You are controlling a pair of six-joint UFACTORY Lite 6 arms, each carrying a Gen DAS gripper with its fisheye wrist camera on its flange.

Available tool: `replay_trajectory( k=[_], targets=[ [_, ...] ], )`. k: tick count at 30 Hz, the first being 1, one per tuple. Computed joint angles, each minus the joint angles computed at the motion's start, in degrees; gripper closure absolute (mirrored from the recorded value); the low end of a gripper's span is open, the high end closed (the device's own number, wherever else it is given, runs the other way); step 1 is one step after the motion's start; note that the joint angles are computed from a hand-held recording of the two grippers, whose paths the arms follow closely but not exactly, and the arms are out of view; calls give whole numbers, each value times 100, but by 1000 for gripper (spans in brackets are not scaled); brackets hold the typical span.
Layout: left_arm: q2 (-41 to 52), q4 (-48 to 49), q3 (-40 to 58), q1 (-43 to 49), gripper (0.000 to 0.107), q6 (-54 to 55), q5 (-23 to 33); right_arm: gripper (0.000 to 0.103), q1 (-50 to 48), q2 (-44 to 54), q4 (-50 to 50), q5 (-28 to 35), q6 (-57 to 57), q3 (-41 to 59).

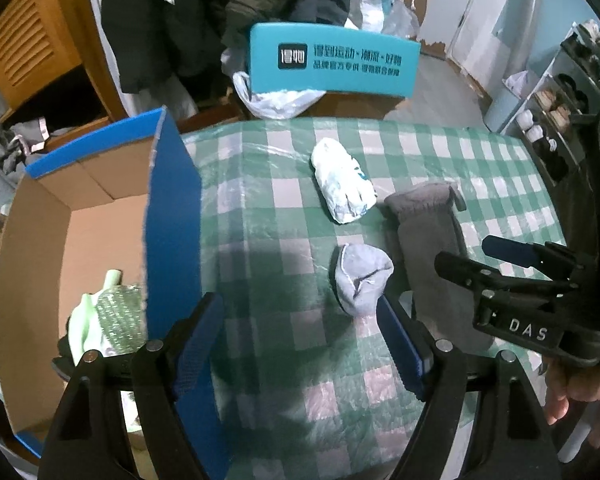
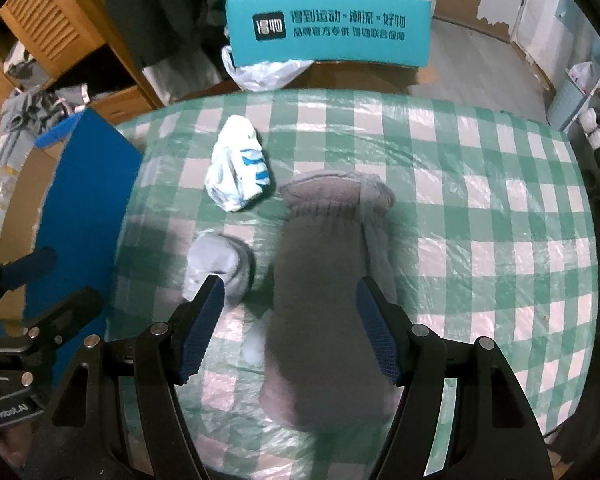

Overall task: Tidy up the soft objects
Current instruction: 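Move the left gripper to the grey sock while the right reaches the grey mitten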

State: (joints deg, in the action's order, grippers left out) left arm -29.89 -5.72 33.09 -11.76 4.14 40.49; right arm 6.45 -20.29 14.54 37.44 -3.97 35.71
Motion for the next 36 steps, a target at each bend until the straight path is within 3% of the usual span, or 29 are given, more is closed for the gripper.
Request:
replay_trajectory(
  k=[18,33,36],
  targets=[
    [1077,130,-51,-439,22,-257,-685,34,5,1423,-193,-752,-72,-43],
    [1938,60,112,-822,22,-381,-1129,34,-435,2185,131,-925,-554,239],
    [2173,99,210,-935,22,-480,-1240,48,-614,2187,129,-890,-679,235]
  ],
)
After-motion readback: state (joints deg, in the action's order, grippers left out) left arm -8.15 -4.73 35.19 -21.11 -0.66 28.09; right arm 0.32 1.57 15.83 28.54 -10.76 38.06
